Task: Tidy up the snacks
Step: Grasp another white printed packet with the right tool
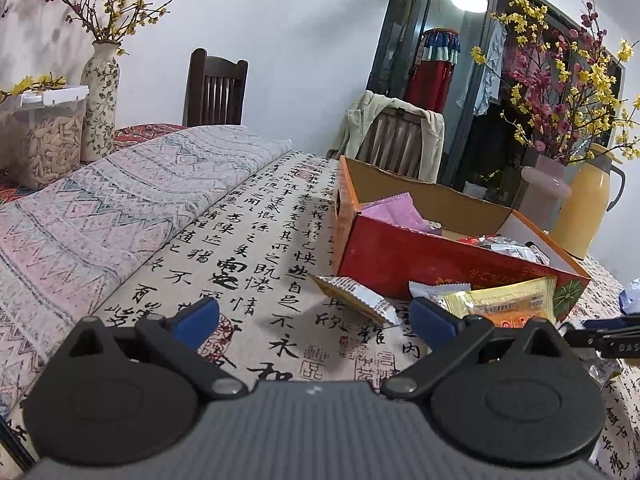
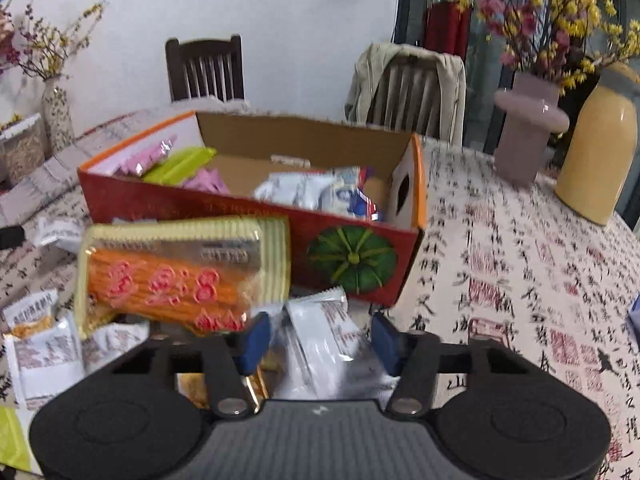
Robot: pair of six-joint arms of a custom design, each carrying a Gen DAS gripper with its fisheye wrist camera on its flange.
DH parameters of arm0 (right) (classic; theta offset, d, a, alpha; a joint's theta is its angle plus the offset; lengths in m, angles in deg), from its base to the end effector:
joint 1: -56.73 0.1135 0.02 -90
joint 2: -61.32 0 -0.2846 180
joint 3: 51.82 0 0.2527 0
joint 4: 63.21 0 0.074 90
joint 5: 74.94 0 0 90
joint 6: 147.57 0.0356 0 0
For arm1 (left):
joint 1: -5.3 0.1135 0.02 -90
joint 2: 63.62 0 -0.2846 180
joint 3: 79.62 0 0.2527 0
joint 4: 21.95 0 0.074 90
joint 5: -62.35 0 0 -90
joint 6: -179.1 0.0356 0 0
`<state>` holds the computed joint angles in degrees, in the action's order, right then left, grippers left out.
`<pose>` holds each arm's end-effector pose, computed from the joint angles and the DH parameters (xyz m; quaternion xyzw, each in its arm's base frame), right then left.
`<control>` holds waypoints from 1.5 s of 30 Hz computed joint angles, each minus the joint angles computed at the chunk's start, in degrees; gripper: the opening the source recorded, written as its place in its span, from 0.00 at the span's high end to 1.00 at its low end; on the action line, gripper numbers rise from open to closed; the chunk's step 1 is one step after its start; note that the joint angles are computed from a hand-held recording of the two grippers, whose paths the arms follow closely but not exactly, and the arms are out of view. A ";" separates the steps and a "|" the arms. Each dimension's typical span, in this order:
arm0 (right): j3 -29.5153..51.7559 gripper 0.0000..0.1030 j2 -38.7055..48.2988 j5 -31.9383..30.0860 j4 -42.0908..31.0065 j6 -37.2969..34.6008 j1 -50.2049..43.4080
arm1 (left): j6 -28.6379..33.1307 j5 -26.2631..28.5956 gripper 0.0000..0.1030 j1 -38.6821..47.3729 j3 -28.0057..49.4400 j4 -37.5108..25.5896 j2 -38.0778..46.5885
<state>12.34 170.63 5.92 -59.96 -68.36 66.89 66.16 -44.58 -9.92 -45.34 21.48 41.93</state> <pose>0.3667 0.0715 0.1300 -0.1974 0.8892 0.0705 0.4066 0.2661 -0.0617 0.0979 -0.1328 0.8401 -0.0478 0.5238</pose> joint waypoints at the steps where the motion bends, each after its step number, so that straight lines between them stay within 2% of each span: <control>1: -0.06 0.53 0.40 -0.11 0.42 0.17 -0.08 | -0.03 0.05 0.00 0.03 -0.04 0.11 0.01; 6: -4.63 0.73 -2.63 -1.81 6.32 0.77 -1.07 | 0.02 0.22 0.00 0.12 -0.03 0.03 -0.01; 14: -11.91 0.73 -7.97 -3.29 12.97 3.82 -2.86 | -0.21 0.05 0.00 0.12 0.10 -0.38 -0.07; 18: -18.09 0.73 -11.16 -4.47 17.49 6.41 -3.16 | -0.21 0.08 0.00 0.12 0.08 -0.32 -0.09; 23: -25.59 0.73 -10.35 -3.73 28.08 11.07 -2.92 | -0.22 0.02 0.00 0.11 0.10 -0.18 0.01; 27: -28.07 0.73 -7.32 -3.73 35.53 14.94 -3.08 | -0.14 0.04 0.00 0.15 0.15 -0.22 0.08; 32: -27.56 0.73 -6.20 -4.51 35.12 13.88 -2.25 | -0.23 -0.06 0.00 0.12 0.22 -0.49 0.02; 36: -27.32 0.61 -6.01 -3.51 34.24 13.58 -1.73 | -0.23 -0.05 0.00 0.12 0.19 -0.39 0.03; 42: -26.06 0.53 -5.04 -2.87 31.77 12.62 -1.20 | -0.20 -0.09 0.00 -0.01 0.16 -0.35 -0.05; 45: -25.73 0.54 -4.62 -3.26 31.34 11.61 -0.99 | -0.16 -0.07 0.00 0.00 0.16 -0.33 -0.04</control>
<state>-13.39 166.00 2.66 -28.61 -56.75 65.90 66.00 -44.65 -9.93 -45.18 21.14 41.88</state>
